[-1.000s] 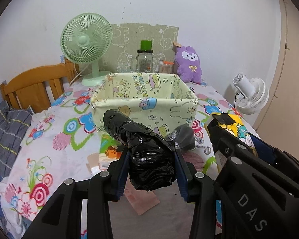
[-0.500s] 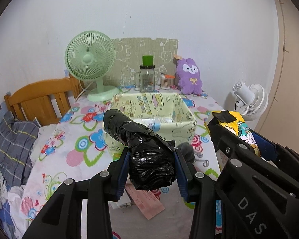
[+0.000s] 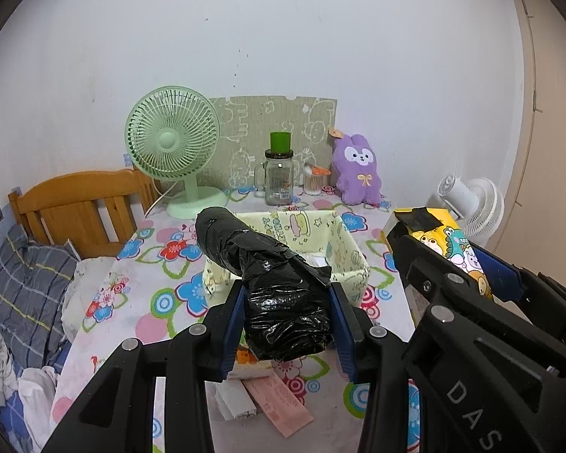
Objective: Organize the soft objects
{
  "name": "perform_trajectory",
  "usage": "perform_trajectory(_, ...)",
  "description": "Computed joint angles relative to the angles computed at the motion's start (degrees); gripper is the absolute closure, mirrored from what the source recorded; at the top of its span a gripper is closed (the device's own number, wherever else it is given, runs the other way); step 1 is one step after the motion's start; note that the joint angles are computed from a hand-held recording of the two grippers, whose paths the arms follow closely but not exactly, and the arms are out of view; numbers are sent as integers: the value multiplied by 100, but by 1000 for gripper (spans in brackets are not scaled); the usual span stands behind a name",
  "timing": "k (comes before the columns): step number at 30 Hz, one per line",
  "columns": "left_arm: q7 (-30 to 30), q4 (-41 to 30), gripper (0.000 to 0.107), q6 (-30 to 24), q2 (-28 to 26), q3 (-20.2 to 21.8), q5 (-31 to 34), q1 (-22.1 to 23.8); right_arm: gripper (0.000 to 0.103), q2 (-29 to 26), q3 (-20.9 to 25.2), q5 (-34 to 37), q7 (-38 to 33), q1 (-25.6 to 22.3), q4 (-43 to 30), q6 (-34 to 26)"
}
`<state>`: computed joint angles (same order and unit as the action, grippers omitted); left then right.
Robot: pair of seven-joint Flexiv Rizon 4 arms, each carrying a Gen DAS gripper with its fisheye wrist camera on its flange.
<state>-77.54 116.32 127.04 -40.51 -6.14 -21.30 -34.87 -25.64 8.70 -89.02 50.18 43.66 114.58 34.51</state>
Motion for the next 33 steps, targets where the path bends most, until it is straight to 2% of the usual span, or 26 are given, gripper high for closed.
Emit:
perform_trajectory(16, 128, -599, 63, -315, -205, 117, -194, 13, 54, -176, -220, -498, -223, -351, -348, 544)
perform_trajectory(33, 292, -1613, 63, -1068, -701, 304, -278, 10, 54, -583, -500, -622, -394, -663, -809, 1161)
